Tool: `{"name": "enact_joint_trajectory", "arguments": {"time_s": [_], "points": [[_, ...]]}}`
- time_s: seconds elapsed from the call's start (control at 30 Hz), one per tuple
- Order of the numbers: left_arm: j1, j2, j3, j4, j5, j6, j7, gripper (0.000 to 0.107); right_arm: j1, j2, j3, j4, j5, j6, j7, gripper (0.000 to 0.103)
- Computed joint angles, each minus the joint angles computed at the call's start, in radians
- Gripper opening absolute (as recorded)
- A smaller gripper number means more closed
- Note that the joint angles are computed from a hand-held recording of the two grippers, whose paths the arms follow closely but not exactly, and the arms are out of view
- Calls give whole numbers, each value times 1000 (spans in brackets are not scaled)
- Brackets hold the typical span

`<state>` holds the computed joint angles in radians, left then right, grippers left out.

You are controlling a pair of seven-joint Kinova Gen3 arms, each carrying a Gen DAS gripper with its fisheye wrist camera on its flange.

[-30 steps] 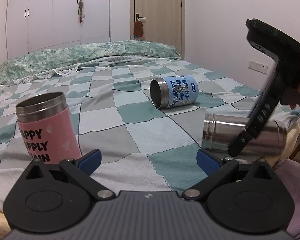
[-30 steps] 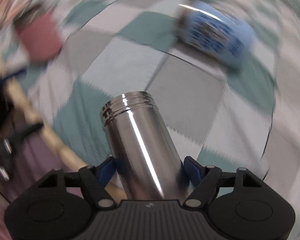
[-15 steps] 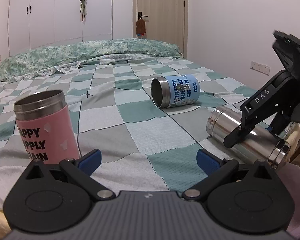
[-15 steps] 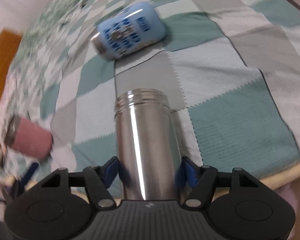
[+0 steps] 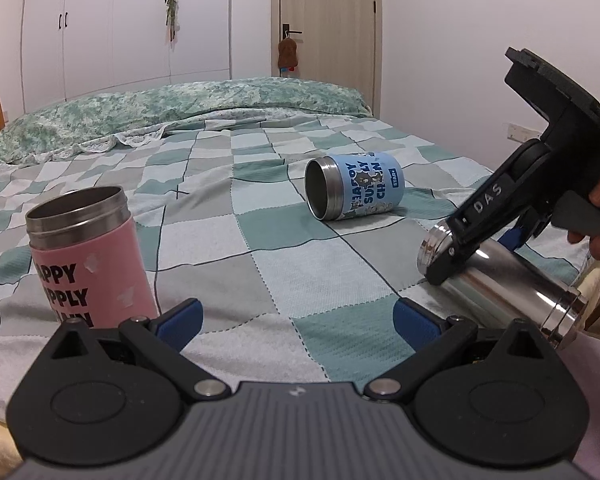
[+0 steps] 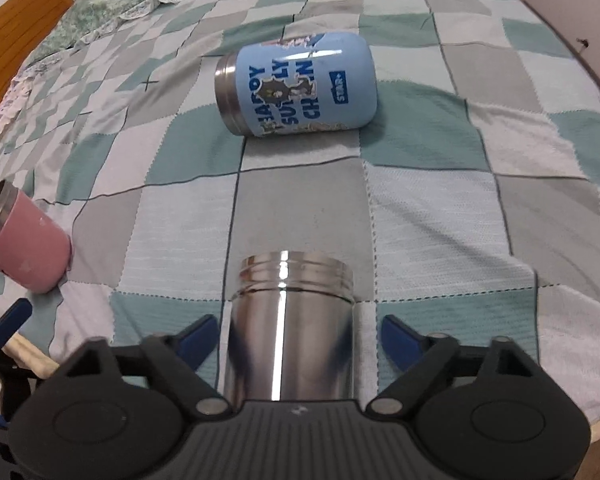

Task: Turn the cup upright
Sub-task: 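Turn the tumbler upright with the right tool and set it beside the pink cup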

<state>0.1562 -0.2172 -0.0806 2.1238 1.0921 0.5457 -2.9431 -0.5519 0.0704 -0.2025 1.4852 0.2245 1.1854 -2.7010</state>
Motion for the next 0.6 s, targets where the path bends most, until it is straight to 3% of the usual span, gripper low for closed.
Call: {"name": "enact_joint_trajectory", "arguments": {"time_s": [0.07, 0.17, 0.4, 0.6], "points": [[0, -1, -2, 1, 1, 2, 1, 103, 65, -23, -47, 41, -29, -68, 6, 63], [-2, -5, -10, 4, 7, 13, -4, 103, 186, -75, -186, 103, 5, -146, -8, 62], [-25, -32, -36, 12, 34, 30, -9, 103, 400, -226, -510, 262, 283, -375, -116, 62], [-48, -67, -70, 8, 32, 6, 19, 103, 664, -284, -776, 328, 527, -615, -235, 62]]}}
